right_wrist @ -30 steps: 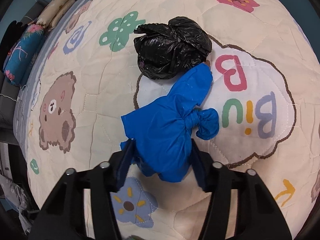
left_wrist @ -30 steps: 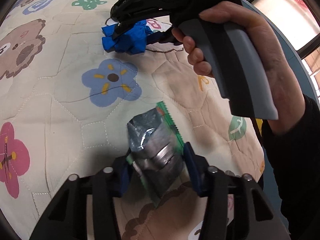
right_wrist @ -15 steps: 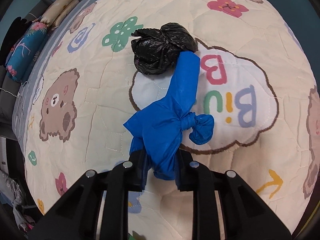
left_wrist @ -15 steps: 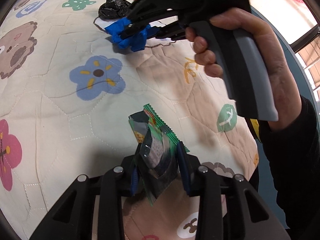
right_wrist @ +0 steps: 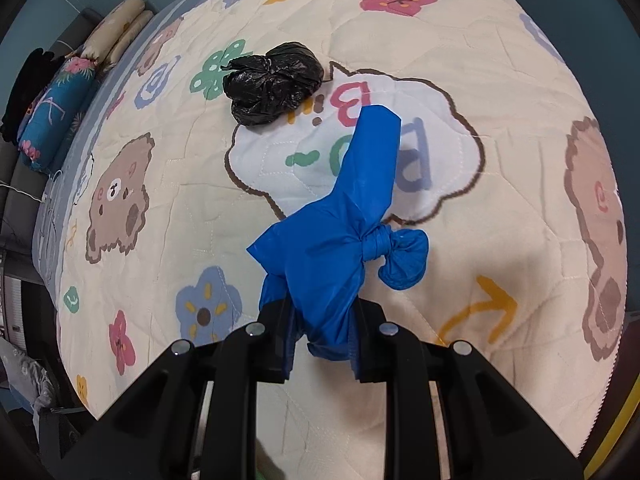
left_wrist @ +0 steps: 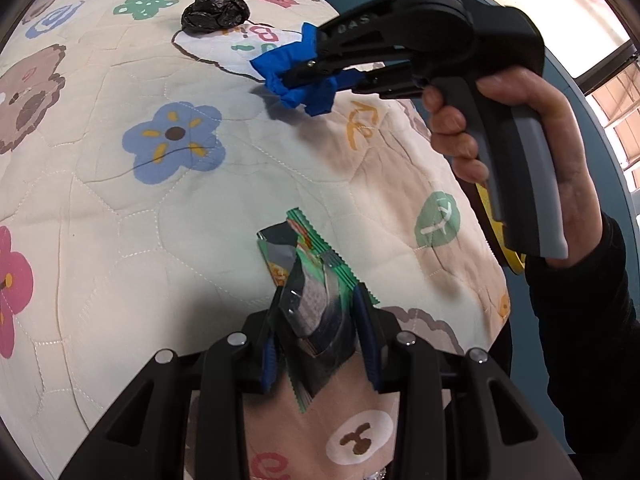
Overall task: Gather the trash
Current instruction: 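Carry the blue glove with the right tool to the bin while the left carries the packet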
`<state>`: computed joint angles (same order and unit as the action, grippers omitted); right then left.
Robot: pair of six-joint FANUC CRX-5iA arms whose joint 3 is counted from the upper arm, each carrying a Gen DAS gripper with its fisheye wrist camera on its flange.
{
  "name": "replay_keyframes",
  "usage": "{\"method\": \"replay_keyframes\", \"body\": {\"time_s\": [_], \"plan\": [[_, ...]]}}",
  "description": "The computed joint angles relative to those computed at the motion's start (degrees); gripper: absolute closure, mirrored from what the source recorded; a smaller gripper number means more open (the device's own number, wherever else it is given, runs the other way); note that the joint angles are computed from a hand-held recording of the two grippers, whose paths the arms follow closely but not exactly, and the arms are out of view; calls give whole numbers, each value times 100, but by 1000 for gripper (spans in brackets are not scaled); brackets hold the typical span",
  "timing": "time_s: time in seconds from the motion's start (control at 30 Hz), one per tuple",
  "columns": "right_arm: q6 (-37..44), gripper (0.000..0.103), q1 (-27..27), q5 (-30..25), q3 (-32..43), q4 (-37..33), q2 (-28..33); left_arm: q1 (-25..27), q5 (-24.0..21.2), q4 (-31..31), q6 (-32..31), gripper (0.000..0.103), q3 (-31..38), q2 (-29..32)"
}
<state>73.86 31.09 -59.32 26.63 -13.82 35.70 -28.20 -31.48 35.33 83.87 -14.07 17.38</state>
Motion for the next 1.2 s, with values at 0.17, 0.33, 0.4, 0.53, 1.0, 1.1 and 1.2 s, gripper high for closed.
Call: {"method": "replay_keyframes", "body": {"time_s": [0.17, 0.33, 0.4, 0.53, 1.0, 1.1, 1.2], "plan": [[114, 83, -104, 193, -423, -148, -327, 8, -132, -157, 86, 72, 70, -52], [176, 83, -205, 344, -768, -239, -591, -77, -196, -344, 264, 72, 191, -28], [182, 83, -260, 406, -912, -276, -703, -95, -238, -437, 324, 72, 252, -17], [234, 83, -363, 502, -1152, -341, -894, -154, -309, -602, 480, 73, 350, -8], [459, 83, -730, 776, -1890, -721, -1497, -251, -529, -955, 891, 73, 683, 45], [556, 83, -846, 829, -2061, -846, -1631, -282, -596, -1072, 1001, 73, 804, 88], [598, 83, -911, 858, -2168, -897, -1711, -302, -668, -1159, 1097, 73, 942, 150]]}}
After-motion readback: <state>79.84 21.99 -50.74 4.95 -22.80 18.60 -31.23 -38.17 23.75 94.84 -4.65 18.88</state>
